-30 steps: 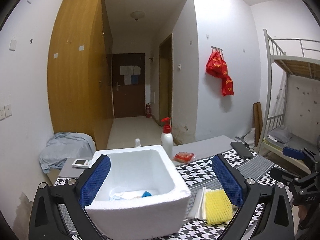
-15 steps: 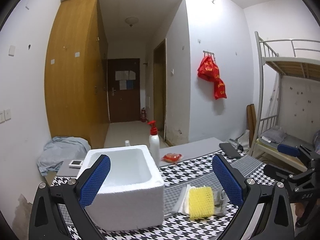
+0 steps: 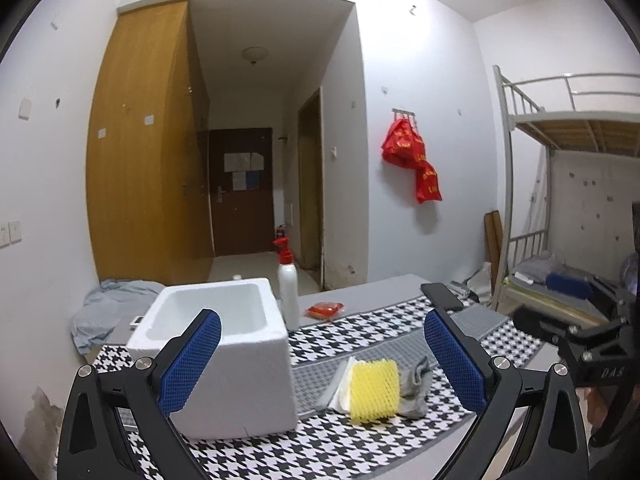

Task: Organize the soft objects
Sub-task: 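Withdraw the left tool from the box back toward the table, then reach the left tool down to the yellow mesh sponge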

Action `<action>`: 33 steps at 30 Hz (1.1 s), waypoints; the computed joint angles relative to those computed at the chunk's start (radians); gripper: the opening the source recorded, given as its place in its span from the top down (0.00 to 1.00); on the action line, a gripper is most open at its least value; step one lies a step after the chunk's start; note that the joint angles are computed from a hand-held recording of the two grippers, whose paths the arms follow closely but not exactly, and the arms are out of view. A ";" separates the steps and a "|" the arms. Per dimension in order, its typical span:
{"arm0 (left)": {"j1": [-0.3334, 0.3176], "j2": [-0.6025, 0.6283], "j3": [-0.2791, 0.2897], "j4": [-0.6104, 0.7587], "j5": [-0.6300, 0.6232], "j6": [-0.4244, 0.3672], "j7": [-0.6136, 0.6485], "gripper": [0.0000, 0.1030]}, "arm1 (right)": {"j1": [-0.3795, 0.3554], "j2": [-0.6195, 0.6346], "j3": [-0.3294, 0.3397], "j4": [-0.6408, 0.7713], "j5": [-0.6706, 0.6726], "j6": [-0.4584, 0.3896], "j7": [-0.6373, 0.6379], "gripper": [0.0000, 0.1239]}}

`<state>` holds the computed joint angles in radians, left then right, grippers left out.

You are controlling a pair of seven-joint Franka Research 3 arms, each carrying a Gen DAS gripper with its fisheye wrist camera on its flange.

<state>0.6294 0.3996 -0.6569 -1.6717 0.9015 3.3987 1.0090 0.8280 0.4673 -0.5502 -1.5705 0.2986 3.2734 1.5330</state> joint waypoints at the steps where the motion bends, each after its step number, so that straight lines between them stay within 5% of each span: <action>1: -0.051 -0.017 0.063 -0.016 -0.031 0.024 0.007 0.01 | -0.012 -0.007 0.019 -0.010 -0.002 0.011 -0.005 0.17; 3: -0.097 -0.028 0.120 -0.032 -0.043 0.051 -0.008 0.01 | -0.010 -0.012 0.023 -0.026 0.008 0.025 -0.020 0.17; 6: -0.169 -0.039 0.209 -0.059 -0.077 0.104 -0.018 0.01 | 0.080 0.007 -0.080 -0.048 0.060 0.029 -0.030 0.17; 11: -0.343 -0.054 0.394 -0.109 -0.204 0.194 0.067 0.01 | 0.096 0.006 -0.089 -0.076 0.104 0.029 -0.049 0.17; 23: -0.387 -0.016 0.455 -0.050 -0.009 0.186 -0.122 0.01 | 0.204 0.046 -0.219 -0.099 0.197 0.017 -0.058 0.17; 33: -0.281 0.087 0.302 0.136 0.371 0.089 -0.418 0.01 | 0.266 0.088 -0.342 -0.114 0.141 -0.020 0.067 0.17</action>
<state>0.3480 0.4864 -0.3545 -1.5354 1.2721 3.4881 0.5911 1.0940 0.5552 -0.8919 -1.6844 0.4400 3.2537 1.5996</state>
